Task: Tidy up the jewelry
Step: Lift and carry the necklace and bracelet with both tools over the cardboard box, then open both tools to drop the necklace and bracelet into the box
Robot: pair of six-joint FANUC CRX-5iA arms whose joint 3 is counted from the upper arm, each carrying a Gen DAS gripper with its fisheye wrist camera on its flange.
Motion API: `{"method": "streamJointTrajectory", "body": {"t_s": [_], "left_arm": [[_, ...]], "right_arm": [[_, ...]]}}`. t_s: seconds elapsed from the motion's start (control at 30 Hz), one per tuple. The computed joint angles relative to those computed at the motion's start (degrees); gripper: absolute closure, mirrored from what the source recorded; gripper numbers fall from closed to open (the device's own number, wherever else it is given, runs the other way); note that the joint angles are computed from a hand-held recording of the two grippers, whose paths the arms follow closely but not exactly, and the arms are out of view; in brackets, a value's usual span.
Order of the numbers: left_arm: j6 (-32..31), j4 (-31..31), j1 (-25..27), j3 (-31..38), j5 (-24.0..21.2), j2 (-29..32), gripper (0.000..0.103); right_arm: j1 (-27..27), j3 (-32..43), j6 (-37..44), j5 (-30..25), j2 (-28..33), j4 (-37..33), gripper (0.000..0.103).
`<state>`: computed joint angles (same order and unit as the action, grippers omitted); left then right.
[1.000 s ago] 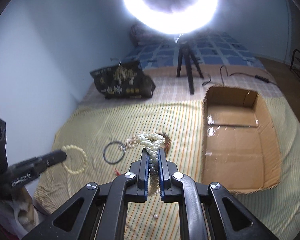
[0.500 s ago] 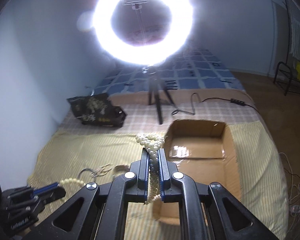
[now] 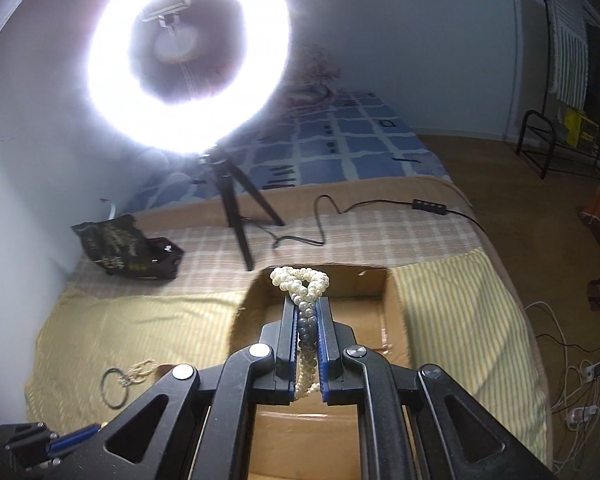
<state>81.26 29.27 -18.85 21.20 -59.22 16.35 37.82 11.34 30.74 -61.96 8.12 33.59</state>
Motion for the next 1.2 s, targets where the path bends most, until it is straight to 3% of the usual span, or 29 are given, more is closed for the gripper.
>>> {"method": "streamJointTrajectory", "body": {"t_s": [0.7,0.77,0.83,0.87,0.9,0.93,0.97,1.1,1.2], "left_arm": [[0.49,-2.73,-4.92,8.29,-2.46,7.85,0.098],[0.01,-2.43,-4.92,8.18,-2.08,8.08,0.098],[0.14,-3.03,-5.0,8.75,-2.47,8.28,0.098],[0.23,-3.32,-5.02,9.03,-2.71,8.44,0.091],[0.46,-3.67,-5.03,9.45,-3.12,8.66,0.068],[0.24,-3.54,-4.99,8.99,-2.62,8.43,0.057],[0.2,-3.84,-5.05,8.55,-1.98,8.13,0.045],[0.56,-5.32,-5.17,9.02,-2.21,8.04,0.038],[1.4,-6.6,-5.27,9.32,-2.29,7.99,0.034]], "right_arm": [[-6.62,1.91,4.36,4.52,3.46,-7.37,0.094],[-6.62,1.62,3.84,4.8,3.49,-6.64,0.082],[-6.5,1.41,3.08,4.65,3.58,-5.53,0.051],[-6.39,1.26,2.52,4.52,3.61,-4.78,0.043],[-6.29,1.06,2.01,4.49,3.57,-4.08,0.027],[-6.1,0.44,1.1,4.73,3.37,-2.78,0.017],[-5.95,-0.23,0.33,5.07,3.1,-1.55,0.016],[-5.45,-0.11,-0.56,3.31,3.39,0.83,0.002],[-5.26,-0.8,-1.47,3.19,3.15,2.0,0.0]]}}
